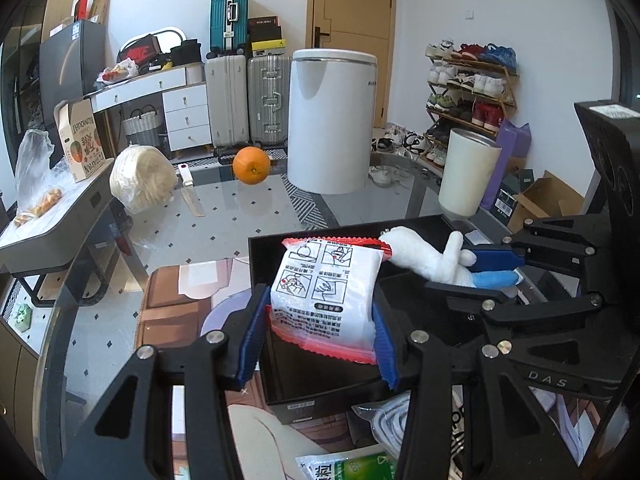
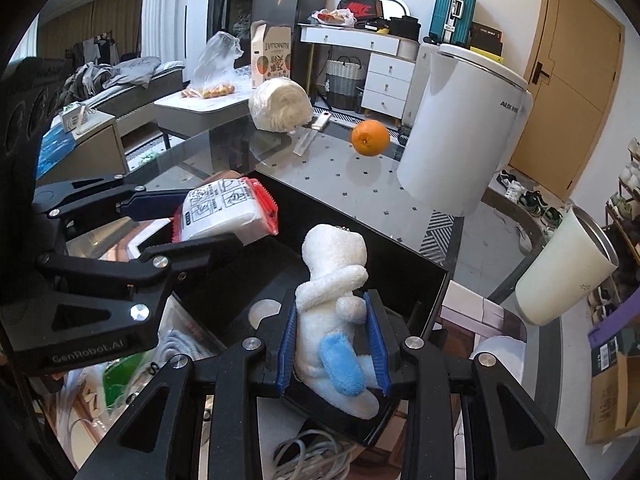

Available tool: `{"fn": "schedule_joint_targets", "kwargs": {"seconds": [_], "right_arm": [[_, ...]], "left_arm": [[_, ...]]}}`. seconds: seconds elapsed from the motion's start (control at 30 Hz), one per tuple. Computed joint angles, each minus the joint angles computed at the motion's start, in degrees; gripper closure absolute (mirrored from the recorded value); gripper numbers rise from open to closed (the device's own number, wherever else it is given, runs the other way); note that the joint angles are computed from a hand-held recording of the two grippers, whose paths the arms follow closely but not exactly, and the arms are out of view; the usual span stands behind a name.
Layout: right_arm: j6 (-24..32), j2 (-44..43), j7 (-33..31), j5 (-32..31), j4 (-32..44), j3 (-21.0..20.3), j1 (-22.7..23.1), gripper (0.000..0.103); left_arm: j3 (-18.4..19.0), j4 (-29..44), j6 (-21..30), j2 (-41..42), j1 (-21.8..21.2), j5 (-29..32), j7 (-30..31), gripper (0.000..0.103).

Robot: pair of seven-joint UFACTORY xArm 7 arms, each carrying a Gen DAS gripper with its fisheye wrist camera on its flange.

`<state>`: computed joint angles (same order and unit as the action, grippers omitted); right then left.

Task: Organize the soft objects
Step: 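Carry packet with left tool while right tool carries bunny into the black box, then open both tools to release packet and bunny, then withdraw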

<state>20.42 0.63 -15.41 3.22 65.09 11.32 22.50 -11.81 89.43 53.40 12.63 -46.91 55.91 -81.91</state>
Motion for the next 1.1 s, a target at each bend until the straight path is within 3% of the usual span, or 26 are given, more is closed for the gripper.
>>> {"fn": "schedule_joint_targets", "kwargs": {"seconds": [0.2, 0.27, 0.3, 0.4, 0.5, 0.57, 0.63, 0.87, 0.97, 1.1], "right_arm": [[0.14, 0.89, 2.50, -3.00, 0.49, -0.24, -0.09, 0.071], [-0.60, 0.42, 1.33, -2.03, -0.09, -0.11, -0.14, 0.067], [-1.23, -0.10, 0.72, -1.73, -0.72, -0.08, -0.14, 0.060], [-3.29, -1.58, 5.01, -6.98, -2.48, -0.33, -0.34, 0.052], [-3.51, -2.85, 4.88, -5.87, -3.46, -0.54, -0.68, 0.052], [-4.46, -4.33, 2.65, -2.91, -4.99, -0.82, -0.49, 0.043], [-6.33, -6.37, 0.67, 0.33, -7.31, -1.22, -0.08, 0.023], [-9.47, -13.09, -0.30, 5.09, -13.52, -2.55, 1.05, 0.013], [-9.46, -15.84, -1.68, 7.75, -16.07, -4.23, 2.94, 0.007], [-9.70, -19.59, -1.02, 9.72, -19.48, -5.32, 3.85, 0.001]], "left_arm": [[0.10, 1.27, 0.25, 1.32, -0.09, -1.48, 2.56, 0.056], [0.34, 1.79, 0.65, 1.79, -0.46, -1.65, 3.19, 0.054], [0.45, 2.02, 0.92, 1.93, -0.62, -1.79, 3.47, 0.053], [0.63, 1.83, -0.10, 1.73, -0.46, -2.73, 4.32, 0.049], [0.66, 1.65, -0.31, 1.53, -0.48, -3.28, 4.94, 0.045], [0.56, 2.02, 0.26, 1.81, -0.80, -3.29, 5.64, 0.044], [0.59, 1.77, -0.07, 1.55, -0.85, -3.70, 5.16, 0.037], [0.38, 1.16, -0.50, 1.06, -1.04, -4.08, 3.76, 0.032], [0.08, 0.37, -1.30, 0.37, -0.98, -4.33, 3.05, 0.023], [-0.61, -1.11, -2.58, -0.99, -1.12, -3.20, 1.61, 0.002]]}}
